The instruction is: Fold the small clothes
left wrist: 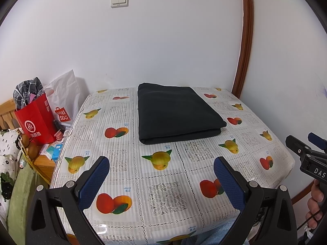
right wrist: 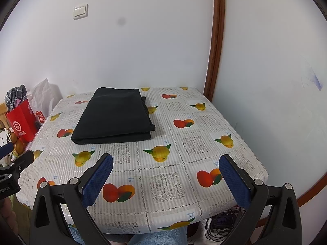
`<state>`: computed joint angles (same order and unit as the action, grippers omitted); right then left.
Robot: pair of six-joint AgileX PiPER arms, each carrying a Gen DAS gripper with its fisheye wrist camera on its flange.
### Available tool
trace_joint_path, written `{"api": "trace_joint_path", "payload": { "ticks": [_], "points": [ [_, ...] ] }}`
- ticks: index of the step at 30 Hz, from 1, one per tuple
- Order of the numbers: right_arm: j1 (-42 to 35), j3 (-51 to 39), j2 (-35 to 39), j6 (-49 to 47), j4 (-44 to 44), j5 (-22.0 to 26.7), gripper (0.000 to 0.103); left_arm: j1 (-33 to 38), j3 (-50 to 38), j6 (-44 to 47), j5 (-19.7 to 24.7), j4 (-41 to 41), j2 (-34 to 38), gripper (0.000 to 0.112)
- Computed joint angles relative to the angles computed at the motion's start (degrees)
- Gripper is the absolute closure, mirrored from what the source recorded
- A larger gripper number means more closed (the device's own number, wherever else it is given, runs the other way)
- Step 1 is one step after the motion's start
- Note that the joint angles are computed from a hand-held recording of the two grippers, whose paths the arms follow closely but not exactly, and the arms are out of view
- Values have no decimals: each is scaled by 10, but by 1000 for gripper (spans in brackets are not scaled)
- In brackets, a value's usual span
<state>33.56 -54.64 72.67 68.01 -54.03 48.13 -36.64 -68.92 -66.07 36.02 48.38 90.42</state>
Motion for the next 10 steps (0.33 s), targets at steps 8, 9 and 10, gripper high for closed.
{"api": "trace_joint_path", "payload": {
  "ticks": [8,9,10],
  "points": [
    [2,0,0,1,-2,0,1,1,2,3,-5,2,-5,9],
    [3,-1,1,1,-2,0,1,1,2,5,-6,2,-6,9],
    [3,-1,2,0,0,-1,1,3,-1,14,-7,-3,-5,9]
  ]
}}
